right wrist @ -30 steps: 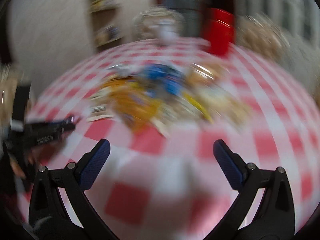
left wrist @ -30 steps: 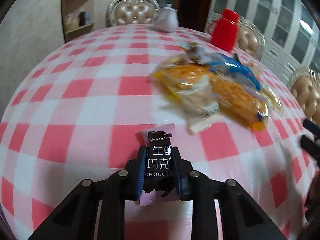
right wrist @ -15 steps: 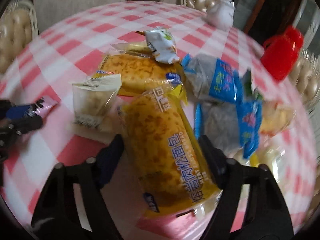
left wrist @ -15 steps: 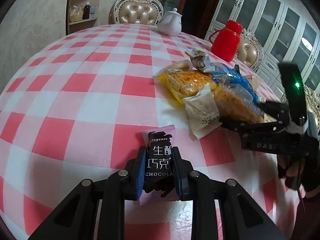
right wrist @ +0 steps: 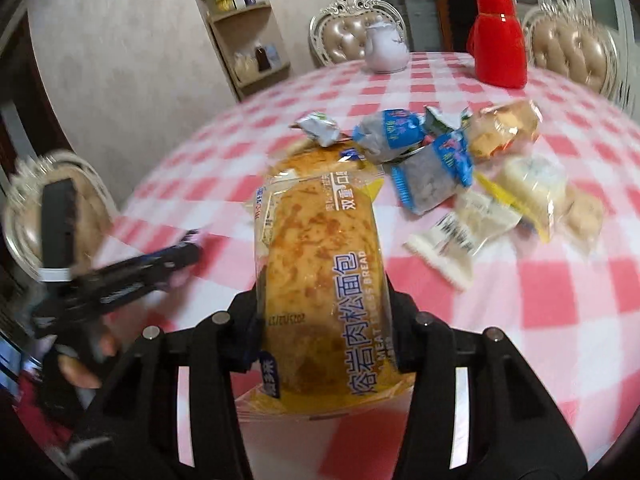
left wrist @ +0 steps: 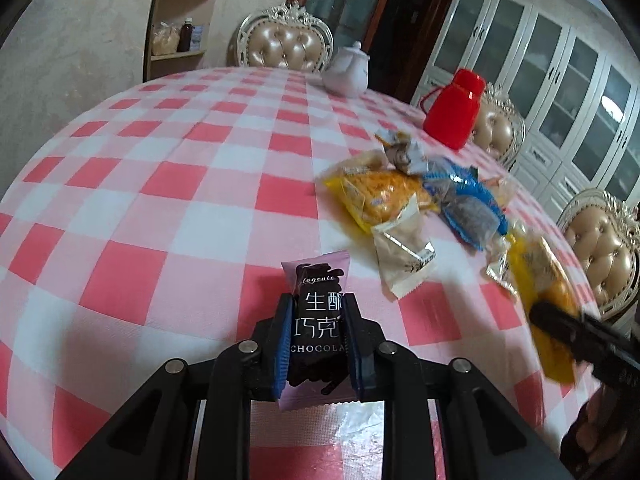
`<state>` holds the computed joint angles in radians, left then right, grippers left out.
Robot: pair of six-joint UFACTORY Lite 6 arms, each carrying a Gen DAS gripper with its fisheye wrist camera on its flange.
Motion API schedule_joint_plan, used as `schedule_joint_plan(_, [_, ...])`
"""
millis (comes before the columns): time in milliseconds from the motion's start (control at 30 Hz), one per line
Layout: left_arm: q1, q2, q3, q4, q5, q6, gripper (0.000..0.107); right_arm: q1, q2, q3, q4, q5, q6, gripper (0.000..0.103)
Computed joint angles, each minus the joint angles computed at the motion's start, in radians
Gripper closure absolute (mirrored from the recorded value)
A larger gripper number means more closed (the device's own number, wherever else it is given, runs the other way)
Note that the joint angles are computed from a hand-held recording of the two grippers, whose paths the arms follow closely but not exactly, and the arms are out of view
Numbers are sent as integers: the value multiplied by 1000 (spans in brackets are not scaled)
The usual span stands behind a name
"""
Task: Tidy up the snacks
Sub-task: 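Carry both snacks to the white box and open both tools to drop them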
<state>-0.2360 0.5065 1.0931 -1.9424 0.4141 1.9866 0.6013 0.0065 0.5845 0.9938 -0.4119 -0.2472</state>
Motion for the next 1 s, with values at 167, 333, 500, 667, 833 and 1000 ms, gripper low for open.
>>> schedule_joint_plan(167, [15,-49,-64,-133,21,106,82,98,115,72,-81,-9,148,52])
schedule_joint_plan(333, [38,-138,-190,-249,41,182,82,176,156,101,-62,-48,168,52])
schedule_joint_plan(500, [105,-303,-372,-208,72,153,82,231,177,100,-112,-79,257,52])
schedule_joint_plan(667, [238,-531,-544,-19,62,81,82,281,214,136,-160,-89,321,52])
schedule_joint_plan(833, [487,-699,-660,260,108,3,82,349,301,237,-129,-94,315,52])
schedule_joint_plan(1000, [768,-773,-721,422,197,74,82,445,413,388,-55,-104,249,52])
